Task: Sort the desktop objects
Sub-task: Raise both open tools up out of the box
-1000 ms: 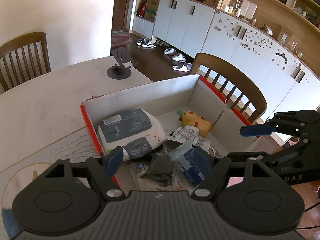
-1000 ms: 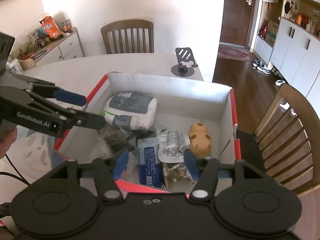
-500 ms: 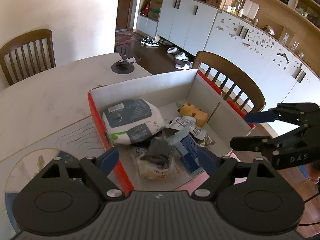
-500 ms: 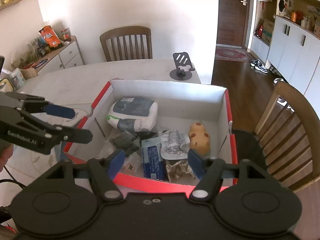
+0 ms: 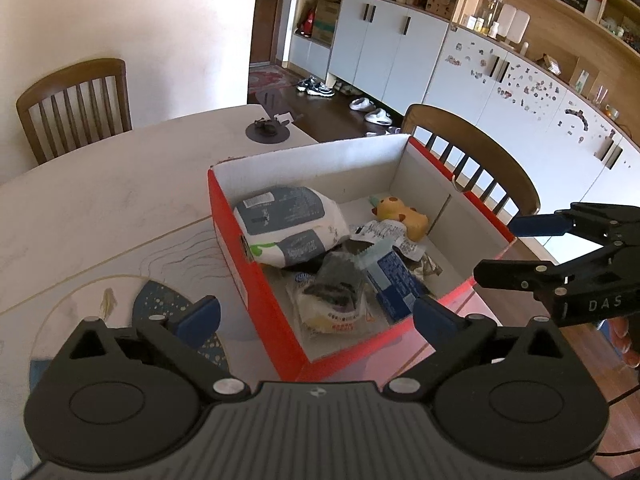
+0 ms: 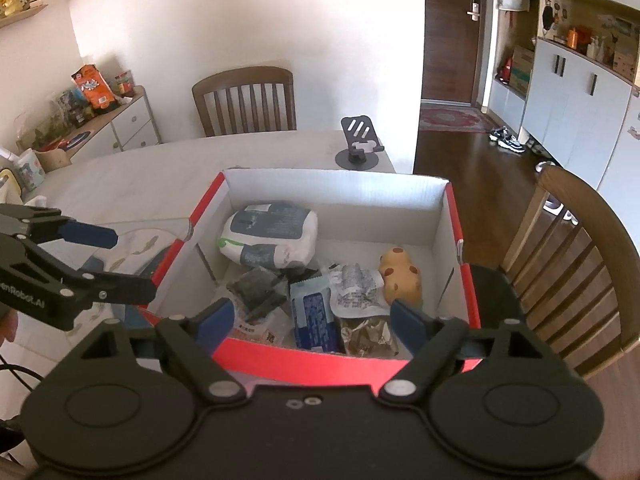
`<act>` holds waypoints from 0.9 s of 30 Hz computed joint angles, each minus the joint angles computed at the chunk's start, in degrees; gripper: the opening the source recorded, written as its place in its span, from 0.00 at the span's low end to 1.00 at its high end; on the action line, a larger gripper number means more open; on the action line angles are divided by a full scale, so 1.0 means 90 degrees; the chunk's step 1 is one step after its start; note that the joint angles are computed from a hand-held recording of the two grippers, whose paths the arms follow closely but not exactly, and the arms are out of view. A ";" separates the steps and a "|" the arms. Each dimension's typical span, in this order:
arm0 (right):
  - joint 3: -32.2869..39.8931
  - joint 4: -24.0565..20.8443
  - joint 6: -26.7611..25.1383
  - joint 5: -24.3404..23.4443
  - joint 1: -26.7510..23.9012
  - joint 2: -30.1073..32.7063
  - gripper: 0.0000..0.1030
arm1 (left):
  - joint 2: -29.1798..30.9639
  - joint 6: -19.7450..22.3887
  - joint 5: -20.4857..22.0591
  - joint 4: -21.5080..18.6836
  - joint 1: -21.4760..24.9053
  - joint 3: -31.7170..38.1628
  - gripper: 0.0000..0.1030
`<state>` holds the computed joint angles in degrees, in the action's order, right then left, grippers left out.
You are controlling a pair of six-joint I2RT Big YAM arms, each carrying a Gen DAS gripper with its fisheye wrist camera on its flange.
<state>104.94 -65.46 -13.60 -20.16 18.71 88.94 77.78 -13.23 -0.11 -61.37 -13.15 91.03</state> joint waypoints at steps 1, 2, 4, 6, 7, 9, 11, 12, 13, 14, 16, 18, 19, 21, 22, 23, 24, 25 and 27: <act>-0.0050 0.0033 0.0014 0.0041 0.0012 -0.0043 0.83 | -0.0041 -0.0006 -0.0013 -0.0011 -0.0014 -0.0028 1.00; -0.0108 0.0072 0.0030 0.0101 0.0028 -0.0094 0.83 | -0.0073 -0.0015 -0.0025 -0.0024 -0.0027 -0.0049 1.00; -0.0201 0.0116 0.0073 0.0154 0.0043 -0.0181 0.83 | -0.0161 -0.0074 -0.0054 -0.0020 -0.0044 -0.0114 1.00; -0.0284 0.0147 0.0146 0.0195 0.0056 -0.0259 0.84 | -0.0236 -0.0103 -0.0041 -0.0020 -0.0046 -0.0166 1.00; -0.0327 0.0166 0.0170 0.0214 0.0067 -0.0292 0.84 | -0.0278 -0.0114 -0.0041 -0.0015 -0.0049 -0.0193 1.00; -0.0397 0.0172 0.0217 0.0238 0.0086 -0.0360 0.84 | -0.0346 -0.0136 -0.0028 -0.0018 -0.0052 -0.0232 1.00; -0.0472 0.0185 0.0281 0.0293 0.0117 -0.0430 0.84 | -0.0420 -0.0154 0.0031 0.0007 -0.0057 -0.0289 1.00; -0.0510 0.0193 0.0309 0.0311 0.0130 -0.0470 0.84 | -0.0458 -0.0147 0.0064 0.0026 -0.0067 -0.0318 1.00; -0.0545 0.0192 0.0340 0.0337 0.0146 -0.0509 0.84 | -0.0492 -0.0130 0.0074 0.0045 -0.0083 -0.0344 1.00; -0.0585 0.0199 0.0368 0.0363 0.0164 -0.0549 0.84 | -0.0517 -0.0110 0.0078 0.0062 -0.0099 -0.0363 1.00; -0.0680 0.0245 0.0427 0.0421 0.0201 -0.0642 0.84 | -0.0569 -0.0065 0.0050 0.0087 -0.0130 -0.0403 1.00; -0.0781 0.0293 0.0469 0.0495 0.0244 -0.0732 0.84 | -0.0606 -0.0072 0.0016 0.0088 -0.0148 -0.0431 1.00; -0.0822 0.0310 0.0479 0.0512 0.0256 -0.0766 0.84 | -0.0623 -0.0086 0.0009 0.0080 -0.0147 -0.0443 1.00; -0.0911 0.0334 0.0491 0.0581 0.0297 -0.0838 0.84 | -0.0657 -0.0082 0.0024 0.0093 -0.0148 -0.0479 1.00; -0.0956 0.0354 0.0507 0.0610 0.0316 -0.0874 0.84 | -0.0674 -0.0071 0.0031 0.0096 -0.0152 -0.0494 1.00; -0.0993 0.0368 0.0534 0.0635 0.0339 -0.0903 0.84 | -0.0690 -0.0064 0.0044 0.0108 -0.0157 -0.0515 1.00; -0.1021 0.0377 0.0558 0.0651 0.0356 -0.0929 0.84 | -0.0703 -0.0054 0.0062 0.0114 -0.0163 -0.0532 1.00; -0.1044 0.0383 0.0591 0.0669 0.0373 -0.0948 0.84 | -0.0717 -0.0045 0.0073 0.0116 -0.0170 -0.0549 1.00; -0.1081 0.0412 0.0652 0.0701 0.0407 -0.0978 0.84 | -0.0751 -0.0036 0.0099 0.0135 -0.0179 -0.0584 1.00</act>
<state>95.21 -61.75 -7.73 -13.85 22.37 80.14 71.02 -13.55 0.77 -60.15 -14.75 85.77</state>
